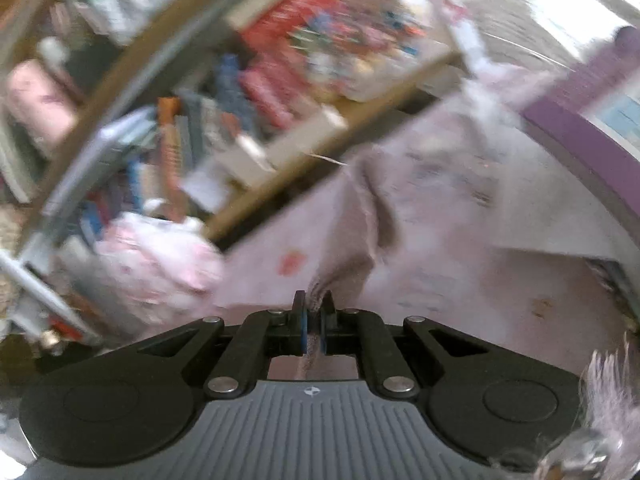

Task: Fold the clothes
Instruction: 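Pinch the pink sleeve cuff with the right tool and lift it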

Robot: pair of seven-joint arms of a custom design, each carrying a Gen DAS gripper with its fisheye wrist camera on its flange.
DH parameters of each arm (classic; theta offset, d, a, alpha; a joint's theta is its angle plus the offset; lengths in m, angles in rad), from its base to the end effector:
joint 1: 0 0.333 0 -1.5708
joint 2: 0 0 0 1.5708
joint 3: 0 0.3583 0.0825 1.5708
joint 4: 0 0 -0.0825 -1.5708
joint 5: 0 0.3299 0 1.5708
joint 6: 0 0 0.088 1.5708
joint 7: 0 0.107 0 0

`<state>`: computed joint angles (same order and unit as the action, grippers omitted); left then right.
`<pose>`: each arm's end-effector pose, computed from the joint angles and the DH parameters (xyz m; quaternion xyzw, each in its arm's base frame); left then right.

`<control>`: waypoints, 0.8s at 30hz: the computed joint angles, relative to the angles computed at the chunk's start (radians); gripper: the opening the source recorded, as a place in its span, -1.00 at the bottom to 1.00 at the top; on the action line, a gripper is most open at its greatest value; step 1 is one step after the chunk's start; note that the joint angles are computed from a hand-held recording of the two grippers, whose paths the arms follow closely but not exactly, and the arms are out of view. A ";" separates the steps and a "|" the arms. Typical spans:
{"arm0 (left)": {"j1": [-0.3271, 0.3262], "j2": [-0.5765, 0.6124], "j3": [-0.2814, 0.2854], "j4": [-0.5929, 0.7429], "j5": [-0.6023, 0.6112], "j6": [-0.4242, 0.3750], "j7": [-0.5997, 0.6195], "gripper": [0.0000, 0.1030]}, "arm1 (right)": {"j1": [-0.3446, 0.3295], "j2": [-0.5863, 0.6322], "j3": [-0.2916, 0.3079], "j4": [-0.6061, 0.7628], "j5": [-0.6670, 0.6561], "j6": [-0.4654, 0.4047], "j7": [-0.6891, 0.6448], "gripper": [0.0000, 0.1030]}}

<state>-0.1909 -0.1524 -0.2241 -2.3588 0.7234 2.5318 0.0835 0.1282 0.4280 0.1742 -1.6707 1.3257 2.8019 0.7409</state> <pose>0.4147 -0.1952 0.4927 -0.8279 0.4741 -0.1864 0.2347 0.6564 0.1351 0.4743 -0.5974 0.6332 -0.0168 0.4918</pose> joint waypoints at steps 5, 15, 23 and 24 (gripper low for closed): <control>0.021 -0.061 0.004 -0.057 0.081 0.020 -0.023 0.77 | 0.035 -0.007 0.036 0.053 0.022 -0.029 -0.061 -0.90; 0.140 -0.240 0.077 -0.235 0.245 0.242 0.054 0.77 | 0.226 0.016 0.059 0.133 -0.118 0.125 0.003 -0.90; 0.219 -0.375 0.165 -0.372 0.206 0.350 0.242 0.77 | 0.435 0.100 -0.015 0.204 -0.463 0.231 0.310 -0.90; 0.225 -0.389 0.175 -0.386 0.191 0.354 0.270 0.77 | 0.466 0.114 -0.039 0.214 -0.509 0.233 0.356 -0.90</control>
